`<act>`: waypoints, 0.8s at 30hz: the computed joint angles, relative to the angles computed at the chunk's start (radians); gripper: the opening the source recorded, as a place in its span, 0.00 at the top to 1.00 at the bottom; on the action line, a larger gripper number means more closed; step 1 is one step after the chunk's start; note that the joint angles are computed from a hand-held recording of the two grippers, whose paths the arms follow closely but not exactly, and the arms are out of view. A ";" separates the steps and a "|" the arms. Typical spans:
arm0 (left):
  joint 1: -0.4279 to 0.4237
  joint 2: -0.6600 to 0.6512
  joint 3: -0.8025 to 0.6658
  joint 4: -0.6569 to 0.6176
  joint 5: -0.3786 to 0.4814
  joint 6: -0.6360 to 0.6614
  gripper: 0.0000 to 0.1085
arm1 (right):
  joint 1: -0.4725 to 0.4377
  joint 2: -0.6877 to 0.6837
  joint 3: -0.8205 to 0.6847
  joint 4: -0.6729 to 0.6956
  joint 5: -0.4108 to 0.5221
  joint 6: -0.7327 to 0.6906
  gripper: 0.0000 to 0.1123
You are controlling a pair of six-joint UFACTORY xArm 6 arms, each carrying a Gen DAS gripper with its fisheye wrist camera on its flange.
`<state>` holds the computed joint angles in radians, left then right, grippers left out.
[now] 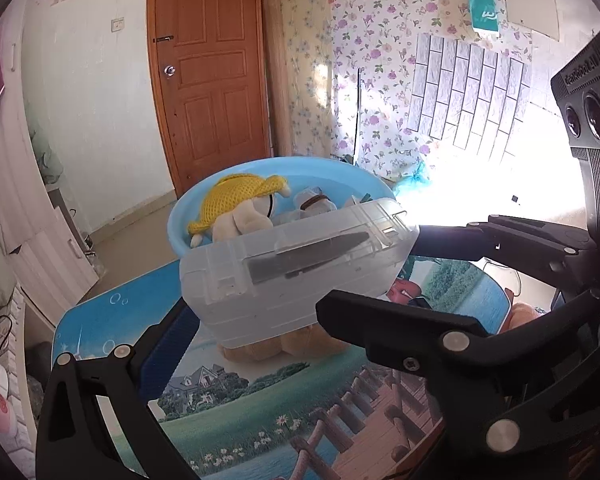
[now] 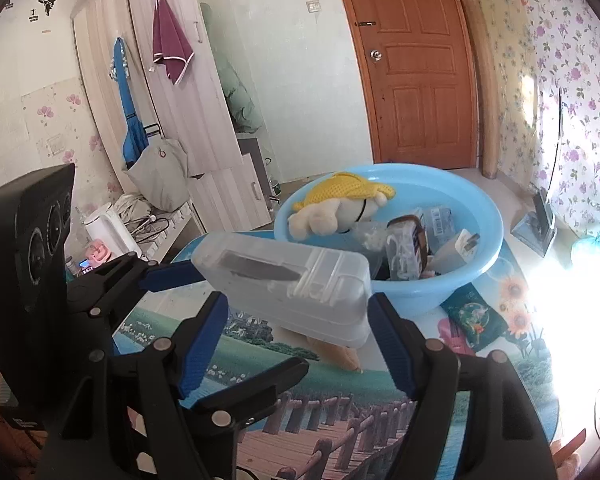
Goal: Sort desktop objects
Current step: 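Carry the clear box with both tools into the basin and release it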
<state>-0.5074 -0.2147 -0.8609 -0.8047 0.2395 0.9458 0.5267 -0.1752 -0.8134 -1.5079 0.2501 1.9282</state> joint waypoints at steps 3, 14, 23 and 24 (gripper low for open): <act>-0.007 0.034 -0.042 0.012 -0.012 -0.013 0.06 | -0.017 -0.001 -0.012 -0.038 -0.008 0.028 0.34; -0.015 0.201 -0.218 0.030 -0.017 -0.036 0.06 | -0.111 0.046 -0.079 -0.190 -0.041 0.140 0.34; -0.012 0.321 -0.329 0.083 -0.040 -0.114 0.06 | -0.179 0.126 -0.165 -0.262 -0.083 0.183 0.34; -0.010 0.334 -0.342 0.085 -0.035 -0.124 0.06 | -0.184 0.136 -0.174 -0.270 -0.087 0.187 0.34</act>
<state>-0.5174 0.1190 -1.2034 -0.7194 0.2041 0.8218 0.3424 -0.0394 -0.9873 -1.7776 0.1631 2.1157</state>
